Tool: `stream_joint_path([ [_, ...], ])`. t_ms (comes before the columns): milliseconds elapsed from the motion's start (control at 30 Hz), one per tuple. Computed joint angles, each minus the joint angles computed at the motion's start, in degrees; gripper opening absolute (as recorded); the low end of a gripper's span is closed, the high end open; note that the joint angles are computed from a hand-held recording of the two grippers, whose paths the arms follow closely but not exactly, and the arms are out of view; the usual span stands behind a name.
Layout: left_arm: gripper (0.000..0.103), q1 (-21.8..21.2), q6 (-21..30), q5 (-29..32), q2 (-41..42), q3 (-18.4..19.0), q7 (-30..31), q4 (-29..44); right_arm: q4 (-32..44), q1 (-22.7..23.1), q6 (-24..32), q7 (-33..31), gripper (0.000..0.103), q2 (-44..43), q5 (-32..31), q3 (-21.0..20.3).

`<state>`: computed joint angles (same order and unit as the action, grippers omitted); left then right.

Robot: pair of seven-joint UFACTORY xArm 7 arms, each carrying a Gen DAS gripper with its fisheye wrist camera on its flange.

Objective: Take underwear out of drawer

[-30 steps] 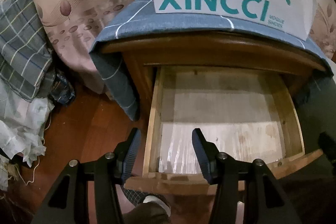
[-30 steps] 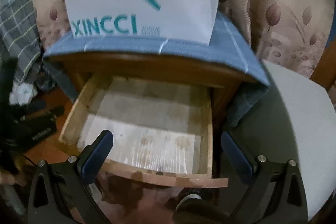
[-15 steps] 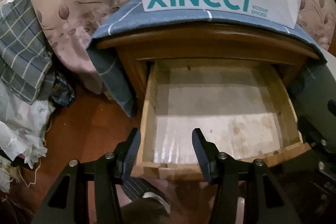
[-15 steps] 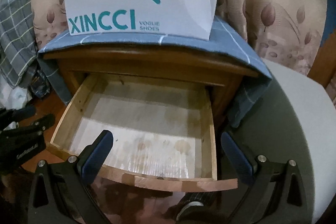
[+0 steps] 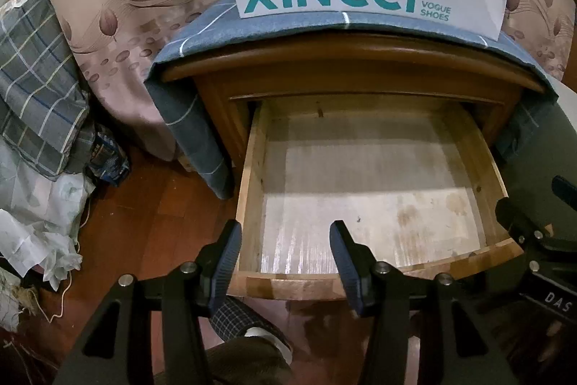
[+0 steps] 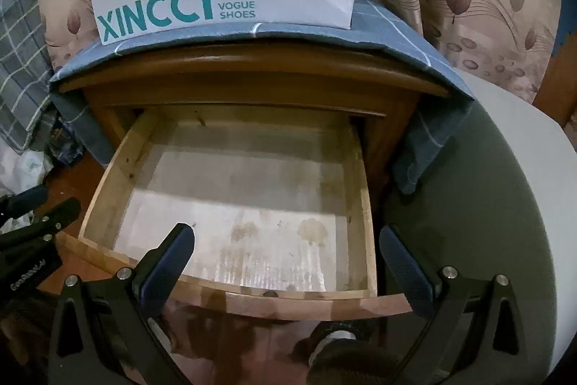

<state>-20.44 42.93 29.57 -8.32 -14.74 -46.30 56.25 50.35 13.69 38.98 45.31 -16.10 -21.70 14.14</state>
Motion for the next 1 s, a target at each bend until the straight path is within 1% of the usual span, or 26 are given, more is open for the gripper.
stream_joint_path([
  [300,0.052,-0.3,-0.1,-0.5,0.5,0.3,0.7,0.2,0.5,0.4,0.9,-0.6,0.102,0.6,-1.4,0.5],
  [367,0.052,-0.3,0.1,-0.1,0.5,0.2,0.5,0.3,0.4,0.6,0.7,-0.8,0.102,0.7,-1.0,0.3],
  [533,0.052,-0.3,0.0,-1.5,0.9,0.5,1.2,0.4,0.4,0.8,0.7,-1.2,0.102,0.8,0.0,-0.2],
  [1000,0.052,-0.7,0.6,-1.2,1.4,0.3,1.6,0.9,0.7,1.3,0.9,-2.2,0.102,1.4,-0.1,-0.1],
])
